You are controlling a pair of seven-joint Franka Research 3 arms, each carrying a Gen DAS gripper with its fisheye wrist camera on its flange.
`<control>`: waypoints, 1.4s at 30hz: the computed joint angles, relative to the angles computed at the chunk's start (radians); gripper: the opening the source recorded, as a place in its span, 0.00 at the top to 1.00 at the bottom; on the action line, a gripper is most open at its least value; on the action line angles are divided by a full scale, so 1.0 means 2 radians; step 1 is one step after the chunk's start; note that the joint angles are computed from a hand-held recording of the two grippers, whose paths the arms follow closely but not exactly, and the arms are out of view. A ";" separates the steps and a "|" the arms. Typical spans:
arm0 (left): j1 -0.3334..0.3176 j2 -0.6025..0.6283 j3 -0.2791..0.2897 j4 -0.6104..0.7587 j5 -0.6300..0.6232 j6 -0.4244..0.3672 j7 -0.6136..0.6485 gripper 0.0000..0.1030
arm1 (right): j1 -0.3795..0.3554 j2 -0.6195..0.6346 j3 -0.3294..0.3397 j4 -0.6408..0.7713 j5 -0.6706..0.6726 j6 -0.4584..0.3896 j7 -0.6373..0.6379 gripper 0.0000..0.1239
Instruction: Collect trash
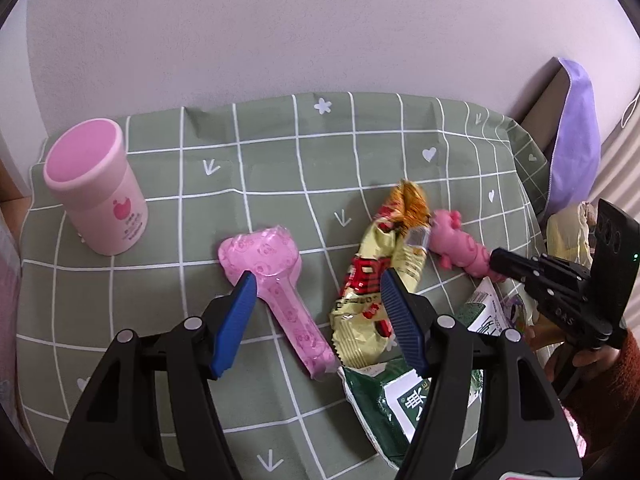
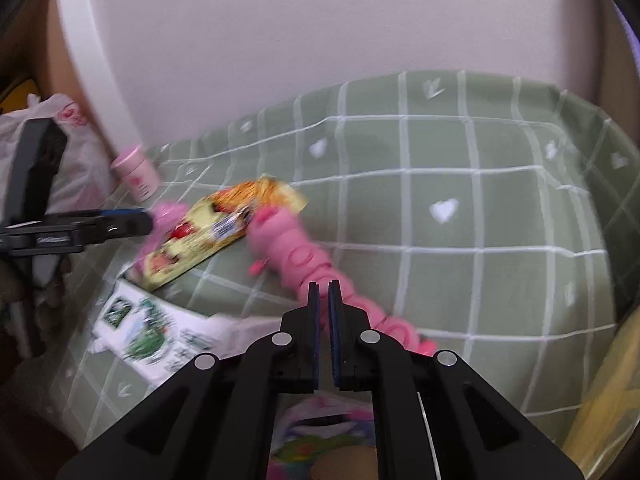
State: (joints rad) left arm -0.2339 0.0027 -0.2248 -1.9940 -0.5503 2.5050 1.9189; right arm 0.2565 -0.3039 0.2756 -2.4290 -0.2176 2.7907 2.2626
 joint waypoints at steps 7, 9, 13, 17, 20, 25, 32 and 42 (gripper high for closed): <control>-0.005 0.008 -0.007 0.019 -0.003 -0.018 0.027 0.41 | 0.045 0.030 -0.031 0.036 0.077 -0.077 -0.072 0.78; -0.006 0.011 -0.009 0.026 -0.001 -0.016 0.032 0.41 | 0.034 0.028 -0.013 0.038 0.031 -0.092 -0.049 0.65; -0.010 0.034 -0.015 0.062 0.019 -0.022 0.039 0.41 | 0.037 -0.017 0.000 0.016 -0.028 -0.085 -0.021 0.61; -0.014 0.077 -0.024 0.113 0.066 -0.050 0.016 0.40 | 0.024 -0.095 0.021 -0.032 -0.013 -0.081 0.028 0.61; -0.013 0.096 -0.032 0.134 0.089 -0.065 -0.006 0.40 | 0.018 -0.147 0.040 -0.062 0.011 -0.109 0.071 0.61; -0.016 0.098 -0.035 0.138 0.124 -0.093 -0.059 0.49 | 0.024 -0.220 0.068 -0.111 0.029 -0.144 0.140 0.61; -0.014 0.053 -0.036 0.094 0.118 -0.062 -0.071 0.72 | 0.030 -0.227 0.087 -0.146 0.047 -0.113 0.189 0.61; -0.036 -0.052 -0.015 0.035 0.100 -0.002 -0.090 0.72 | 0.036 -0.165 0.078 -0.121 -0.001 -0.094 0.155 0.88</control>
State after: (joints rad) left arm -0.3050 -0.1010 -0.2552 -1.9246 -0.3503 2.5012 1.7389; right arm 0.3286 -0.6348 0.4323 -2.6717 -0.2188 2.6026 2.5733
